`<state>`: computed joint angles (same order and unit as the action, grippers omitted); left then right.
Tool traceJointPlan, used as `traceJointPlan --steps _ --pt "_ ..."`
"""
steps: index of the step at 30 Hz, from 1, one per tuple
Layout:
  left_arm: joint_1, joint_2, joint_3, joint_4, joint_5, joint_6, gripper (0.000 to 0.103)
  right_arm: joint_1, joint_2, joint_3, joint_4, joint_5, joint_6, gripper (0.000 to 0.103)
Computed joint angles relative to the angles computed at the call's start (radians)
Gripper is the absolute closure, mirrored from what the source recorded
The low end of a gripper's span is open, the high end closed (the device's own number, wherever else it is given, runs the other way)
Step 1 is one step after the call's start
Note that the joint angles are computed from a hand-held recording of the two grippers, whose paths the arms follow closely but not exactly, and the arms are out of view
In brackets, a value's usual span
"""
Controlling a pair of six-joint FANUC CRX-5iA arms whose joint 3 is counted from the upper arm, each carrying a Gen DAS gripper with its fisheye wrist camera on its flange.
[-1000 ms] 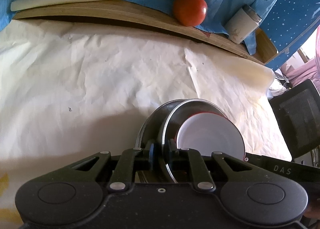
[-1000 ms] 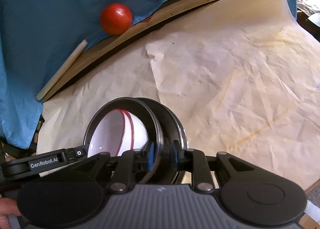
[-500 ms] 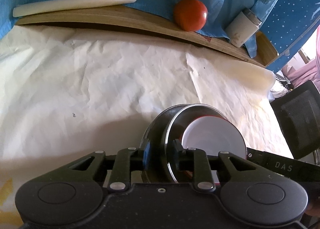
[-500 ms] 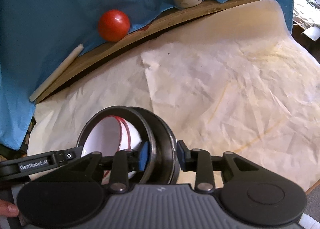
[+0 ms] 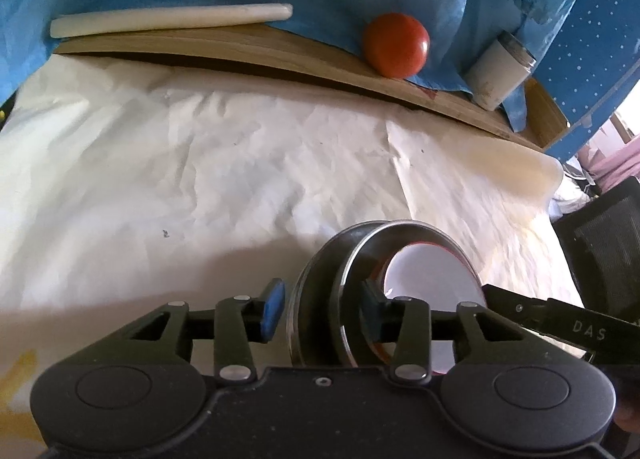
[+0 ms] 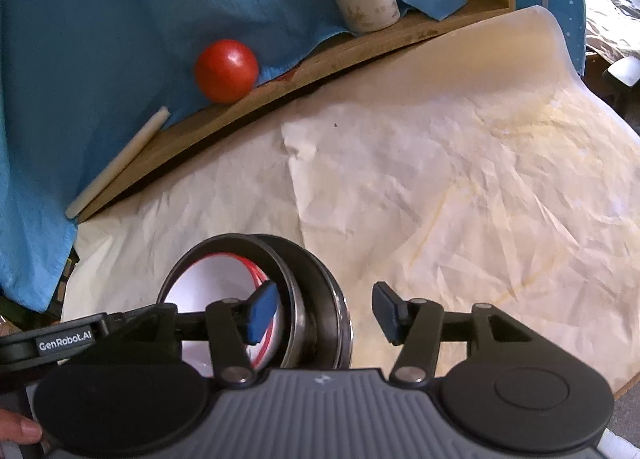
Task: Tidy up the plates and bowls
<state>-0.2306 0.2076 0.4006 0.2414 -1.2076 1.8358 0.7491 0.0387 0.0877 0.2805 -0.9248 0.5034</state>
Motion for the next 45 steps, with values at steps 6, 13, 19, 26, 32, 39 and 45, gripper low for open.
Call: traceJointPlan --steps 6,13,19,26,32,39,45 --pt "-0.006 -0.01 0.003 -0.036 0.009 0.042 0.047 -0.004 -0.006 -0.01 0.007 0.018 0.009 0.04" --pt "-0.035 -0.013 0.032 -0.118 0.007 0.097 0.033 -0.006 -0.025 -0.036 0.02 0.044 0.021 0.027" --pt "-0.057 -0.028 0.034 -0.161 0.022 0.114 0.025 -0.009 -0.048 -0.054 0.0 0.087 0.085 0.017" --pt "-0.079 -0.05 0.029 -0.21 0.039 0.151 0.021 -0.009 -0.072 -0.074 0.004 0.11 0.112 0.014" --pt "-0.094 -0.069 0.024 -0.248 0.053 0.177 0.018 -0.004 -0.099 -0.103 0.019 0.137 0.127 0.011" --pt "-0.123 -0.093 0.026 -0.32 0.056 0.191 0.013 0.005 -0.136 -0.142 0.032 0.168 0.134 0.009" --pt "-0.149 -0.133 -0.001 -0.369 0.076 0.23 0.005 0.019 -0.181 -0.193 0.064 0.197 0.118 0.003"
